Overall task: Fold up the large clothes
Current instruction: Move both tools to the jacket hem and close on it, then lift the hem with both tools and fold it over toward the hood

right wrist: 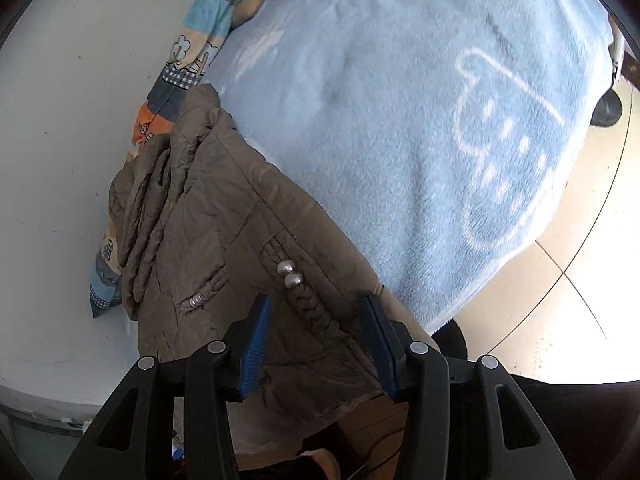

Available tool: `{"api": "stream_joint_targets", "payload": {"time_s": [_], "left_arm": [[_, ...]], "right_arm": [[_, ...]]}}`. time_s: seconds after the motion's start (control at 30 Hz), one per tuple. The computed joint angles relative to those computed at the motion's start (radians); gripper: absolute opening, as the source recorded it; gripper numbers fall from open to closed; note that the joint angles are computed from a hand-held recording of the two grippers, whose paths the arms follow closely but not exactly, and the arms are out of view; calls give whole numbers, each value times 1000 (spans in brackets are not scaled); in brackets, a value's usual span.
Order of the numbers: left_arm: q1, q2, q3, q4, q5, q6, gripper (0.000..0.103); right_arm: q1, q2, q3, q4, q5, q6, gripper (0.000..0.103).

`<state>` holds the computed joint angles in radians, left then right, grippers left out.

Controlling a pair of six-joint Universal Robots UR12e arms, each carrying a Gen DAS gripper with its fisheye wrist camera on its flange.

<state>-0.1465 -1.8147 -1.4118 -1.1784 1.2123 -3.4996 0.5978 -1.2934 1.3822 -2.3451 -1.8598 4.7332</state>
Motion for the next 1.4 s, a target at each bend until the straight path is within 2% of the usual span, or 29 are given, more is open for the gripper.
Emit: {"api": "stream_joint_targets", "payload": {"time_s": [0.13,0.27,0.3,0.33,0.37,0.43,0.53,0.63,0.67,0.7,0.73,0.8,0.83,0.93,1.0,1.07,1.1,1.17,1.2,1.23,1.27,1.3,1.33,1.4], "left_arm": [[-24,15,-17,42,43,10,71],[-32,28,-34,67,66,-7,71],[-31,30,-37,73,68,-25,71],[-30,32,-41,79,68,-36,71],[-27,33,-43,82,61,-46,71],[-21,39,-55,85,49,-49,71],[-13,37,-63,87,26,-56,74],[-4,37,-70,80,-9,-63,75],[-3,40,-74,82,-14,-60,75],[0,42,-78,83,-22,-54,75],[3,47,-85,89,-27,-47,70],[8,60,-101,101,-25,-55,60],[12,65,-107,105,-32,-64,54],[12,68,-112,105,-27,-64,53],[9,62,-103,89,-13,-54,53],[1,51,-90,82,0,-48,54],[-5,43,-81,78,13,-48,55],[-13,29,-66,65,23,-44,71],[-16,22,-60,46,25,-41,74],[-17,20,-59,40,26,-40,75],[-17,19,-61,44,26,-40,75],[-18,19,-61,47,23,-35,74],[-18,20,-62,50,20,-30,69],[-17,27,-69,68,-2,-16,55]], "right_arm": [[5,-17,23,-14,-23,34,53],[8,-21,6,87,-33,78,54],[13,-21,-1,115,-60,107,56],[17,-25,5,117,-86,130,64],[16,-27,10,111,-88,135,67],[9,-24,13,93,-53,110,69],[-12,1,-7,79,62,21,72],[-21,29,-46,119,137,-61,74],[-21,34,-56,128,141,-83,72],[-17,39,-65,131,134,-102,61],[-14,39,-66,123,136,-114,40],[-6,44,-82,133,131,-136,16],[-1,47,-87,124,124,-158,15],[6,62,-116,139,109,-218,15],[3,64,-116,149,111,-206,18],[-5,55,-88,118,125,-170,20],[-9,53,-84,120,128,-164,24],[-14,52,-80,135,133,-151,37],[-18,52,-80,141,136,-148,47],[-19,51,-77,143,139,-146,48],[-21,51,-73,137,143,-146,47],[-21,59,-84,136,145,-148,33],[-19,62,-88,130,143,-163,21],[-12,71,-108,137,127,-195,15]]}}
